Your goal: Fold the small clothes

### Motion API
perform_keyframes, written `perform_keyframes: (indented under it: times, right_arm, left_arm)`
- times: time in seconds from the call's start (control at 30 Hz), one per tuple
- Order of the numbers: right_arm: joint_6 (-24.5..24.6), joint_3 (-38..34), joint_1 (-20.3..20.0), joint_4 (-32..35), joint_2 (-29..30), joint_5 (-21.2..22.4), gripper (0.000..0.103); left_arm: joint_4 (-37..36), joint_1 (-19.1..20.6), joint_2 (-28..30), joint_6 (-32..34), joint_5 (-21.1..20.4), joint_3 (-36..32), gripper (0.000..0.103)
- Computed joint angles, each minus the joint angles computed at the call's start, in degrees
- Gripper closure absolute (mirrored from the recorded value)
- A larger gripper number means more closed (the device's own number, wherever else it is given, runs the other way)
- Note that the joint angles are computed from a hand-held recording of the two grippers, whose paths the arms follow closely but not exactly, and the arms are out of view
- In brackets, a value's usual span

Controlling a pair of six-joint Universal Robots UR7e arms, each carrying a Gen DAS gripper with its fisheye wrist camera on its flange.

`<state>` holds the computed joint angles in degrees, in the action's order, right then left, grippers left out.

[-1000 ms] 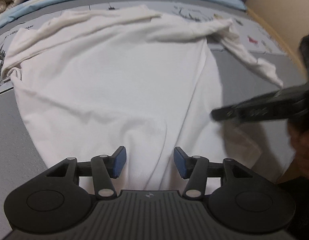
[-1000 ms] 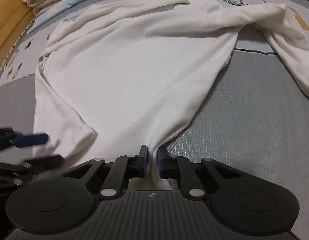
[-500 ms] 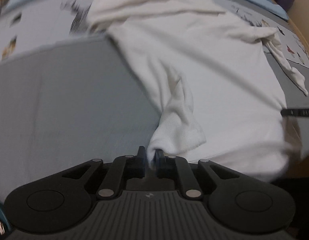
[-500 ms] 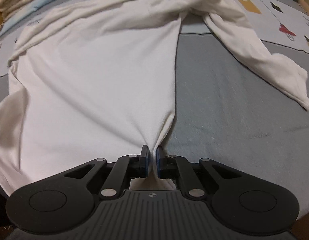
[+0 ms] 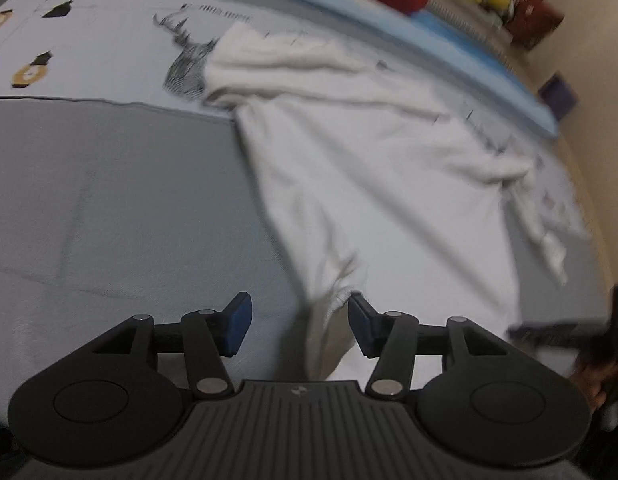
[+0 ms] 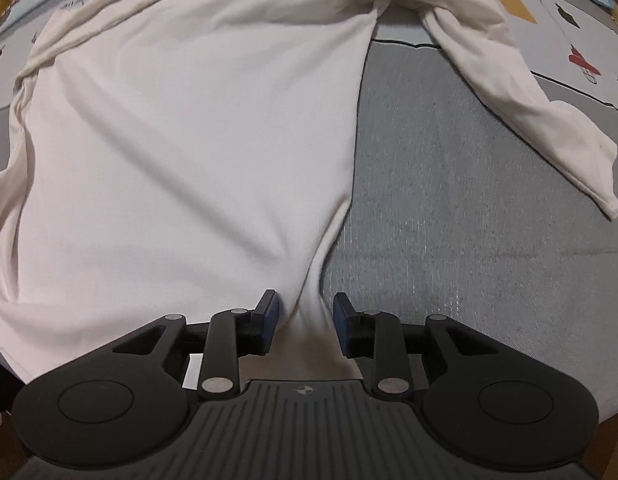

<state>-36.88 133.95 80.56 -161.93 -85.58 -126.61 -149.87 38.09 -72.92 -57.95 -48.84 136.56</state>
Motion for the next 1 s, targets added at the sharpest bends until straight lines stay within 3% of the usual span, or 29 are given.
perform_keyframes:
  times: [0.2, 0.27, 0.33, 0.4, 0.47, 0.53, 0.67, 0.8, 0.87, 0.93, 1.0]
  right_arm:
    - [-2.3, 0.4, -0.3, 0.2, -0.2, -1.9, 0.072]
    - [-3.5, 0.6, -0.6, 0.1, -0.2, -2.7, 0.072]
    - [-4.2, 0.6, -1.0, 0.4, -0.7, -2.2, 0.073]
    - [-4.4, 0.5, -1.4, 0.8, -1.1, -1.8, 0.077]
    - [-4.6, 0.5, -1.5, 1.2, -1.3, -1.5, 0.081]
    - [-4.7, 0.2, -1.5, 1.6, -1.3, -1.4, 0.083]
    - [-4.7, -0.3, -1.2, 1.3, -0.7, -1.5, 0.083]
    - [-4.6, 0.0, -0.9, 0.4, -0.7, -1.4, 0.083]
    - [-4.6, 0.2, -0.7, 0.3, -0.8, -1.3, 0.083]
    - [-4.7, 0.4, -0.5, 0.3, -0.7, -1.7, 0.083]
    - [-4.6, 0.3, -0.3, 0.7, -0.8, -1.9, 0.088]
  left_arm:
    - [-13.2, -2.9, 2.8, 3.0, 6.7, 1.2, 0.044]
    - [-14.2, -3.7, 3.9, 3.2, 8.8, 0.8, 0.044]
    - [-12.0, -3.3, 4.1, 3.9, 7.6, -0.2, 0.044]
    - [-5.4, -1.7, 4.8, 3.2, 3.0, -2.2, 0.042]
    - [-3.8, 0.6, 6.8, 4.5, -3.0, -3.7, 0.042]
    - [-2.9, 1.4, 9.1, 6.8, -5.6, -4.9, 0.04]
    - [0.0, 1.4, 14.3, 11.0, -6.0, -7.4, 0.037]
    - [4.7, 1.1, 18.1, 10.9, -2.5, -9.4, 0.037]
    - [8.2, 1.0, 19.1, 10.8, -0.1, -10.1, 0.044]
    - [12.7, 0.6, 17.7, 8.9, 1.7, -9.8, 0.083]
    - [18.1, 0.2, 13.6, 3.6, 2.5, -8.7, 0.094]
